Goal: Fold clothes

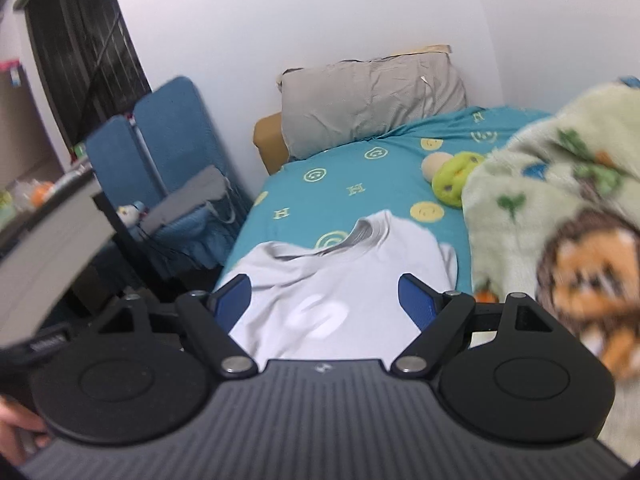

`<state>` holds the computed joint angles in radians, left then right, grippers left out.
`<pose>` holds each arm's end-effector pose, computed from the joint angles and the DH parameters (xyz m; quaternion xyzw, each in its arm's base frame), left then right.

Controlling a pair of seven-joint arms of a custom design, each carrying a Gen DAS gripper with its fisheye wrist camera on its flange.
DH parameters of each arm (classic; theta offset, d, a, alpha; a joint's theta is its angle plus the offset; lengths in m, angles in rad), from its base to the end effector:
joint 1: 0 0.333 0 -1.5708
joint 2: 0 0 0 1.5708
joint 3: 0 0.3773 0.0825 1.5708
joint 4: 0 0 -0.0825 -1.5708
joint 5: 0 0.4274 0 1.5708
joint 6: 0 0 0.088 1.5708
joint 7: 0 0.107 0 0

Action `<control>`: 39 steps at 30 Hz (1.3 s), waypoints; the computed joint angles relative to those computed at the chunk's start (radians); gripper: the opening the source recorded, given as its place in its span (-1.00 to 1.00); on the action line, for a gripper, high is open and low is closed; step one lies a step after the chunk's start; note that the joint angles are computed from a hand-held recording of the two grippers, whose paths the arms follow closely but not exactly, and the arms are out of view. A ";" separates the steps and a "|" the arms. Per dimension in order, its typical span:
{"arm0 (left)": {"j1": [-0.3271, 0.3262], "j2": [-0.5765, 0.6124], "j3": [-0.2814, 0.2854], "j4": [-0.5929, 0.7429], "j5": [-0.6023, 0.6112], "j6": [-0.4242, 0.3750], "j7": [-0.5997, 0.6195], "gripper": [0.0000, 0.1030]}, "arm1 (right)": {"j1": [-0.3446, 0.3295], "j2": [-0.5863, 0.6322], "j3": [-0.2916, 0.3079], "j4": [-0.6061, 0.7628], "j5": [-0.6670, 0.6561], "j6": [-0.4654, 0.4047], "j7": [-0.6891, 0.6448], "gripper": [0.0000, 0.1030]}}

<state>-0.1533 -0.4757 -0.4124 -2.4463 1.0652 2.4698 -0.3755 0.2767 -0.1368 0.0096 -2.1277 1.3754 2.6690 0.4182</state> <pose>0.3794 -0.2670 0.5430 -0.7712 0.3893 -0.3581 0.3541 0.5646 0.1362 0.5691 -0.6986 0.4839 -0.0828 0.5205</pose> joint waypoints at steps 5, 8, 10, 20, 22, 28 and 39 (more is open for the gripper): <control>-0.004 -0.068 0.012 -0.094 -0.065 0.023 -0.086 0.93 | -0.003 -0.096 -0.024 -0.112 0.050 -0.028 0.009 0.56; 0.035 -0.081 0.044 -0.158 -0.086 0.105 -0.179 0.90 | -0.004 -0.105 -0.033 -0.141 0.087 -0.034 0.021 0.55; 0.097 -0.080 0.051 -0.201 -0.054 0.204 -0.288 0.89 | -0.007 -0.092 -0.032 -0.141 0.092 -0.027 0.022 0.53; 0.432 0.130 -0.021 -0.159 0.437 0.462 -0.914 0.73 | -0.029 0.045 -0.011 -0.056 0.066 -0.047 0.088 0.53; 0.423 0.193 -0.003 -0.124 0.456 0.434 -0.909 0.38 | -0.033 0.072 -0.001 -0.037 0.064 -0.033 0.086 0.53; 0.316 0.300 0.058 -0.027 0.235 0.295 -0.472 -0.78 | -0.056 0.141 0.013 0.009 0.035 -0.025 0.171 0.52; 0.097 0.463 0.079 0.260 0.343 0.297 0.308 -0.84 | -0.077 0.147 0.025 0.008 0.032 -0.023 0.227 0.52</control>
